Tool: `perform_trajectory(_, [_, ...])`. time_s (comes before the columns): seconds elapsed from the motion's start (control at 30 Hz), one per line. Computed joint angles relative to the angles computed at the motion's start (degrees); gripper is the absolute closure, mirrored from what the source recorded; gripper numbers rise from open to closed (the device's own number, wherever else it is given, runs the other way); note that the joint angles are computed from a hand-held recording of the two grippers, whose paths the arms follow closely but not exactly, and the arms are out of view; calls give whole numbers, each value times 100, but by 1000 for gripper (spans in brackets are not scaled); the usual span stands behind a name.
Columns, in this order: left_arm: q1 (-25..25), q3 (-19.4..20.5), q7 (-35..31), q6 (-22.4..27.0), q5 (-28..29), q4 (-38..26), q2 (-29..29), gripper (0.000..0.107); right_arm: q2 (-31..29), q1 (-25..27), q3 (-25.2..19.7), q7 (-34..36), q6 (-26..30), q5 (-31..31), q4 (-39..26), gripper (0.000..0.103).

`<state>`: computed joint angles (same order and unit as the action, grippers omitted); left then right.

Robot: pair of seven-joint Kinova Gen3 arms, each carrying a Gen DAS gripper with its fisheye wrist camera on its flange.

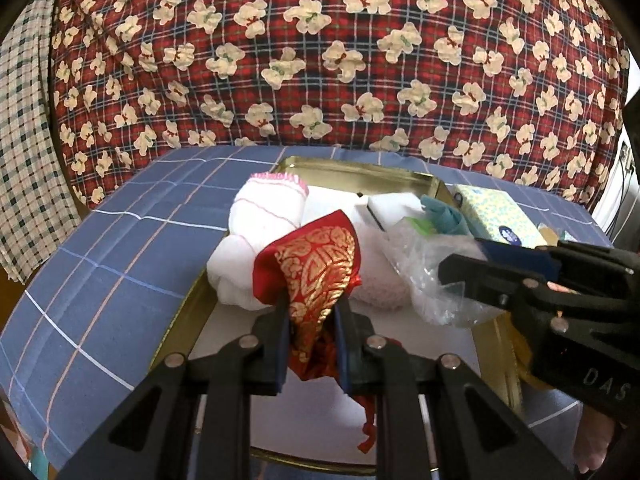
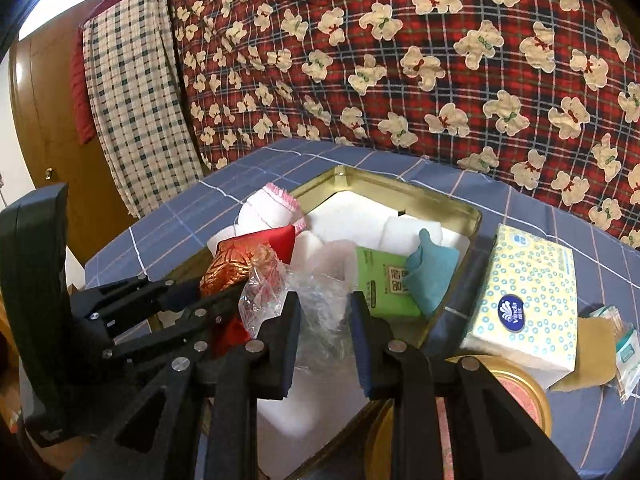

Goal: Organize soft objects
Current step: 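Release the plastic bag into the tray with the right tool while the left tool releases the pouch, then withdraw both open tools from the tray back toward the pile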

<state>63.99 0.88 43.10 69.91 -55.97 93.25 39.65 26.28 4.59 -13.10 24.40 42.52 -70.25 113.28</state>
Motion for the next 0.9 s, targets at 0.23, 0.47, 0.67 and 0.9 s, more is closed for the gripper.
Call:
perform_trajectory(0.23, [-69, 13, -106, -95, 97, 20, 9, 89, 29, -81, -8, -134, -112, 202, -34, 74])
perform_trajectory(0.47, [27, -25, -271, 365, 294, -250, 113, 38, 85, 112, -102, -75, 71, 156, -99, 63])
perform_trajectory(0.67, [174, -82, -176, 917, 313, -480, 182, 19, 89, 432, -12, 297, 578, -231, -119, 40])
perform_trajectory(0.9, [213, -102, -175, 1238, 169, -824, 339, 14, 242, 609, 270, 242, 1186, -274, -358, 37])
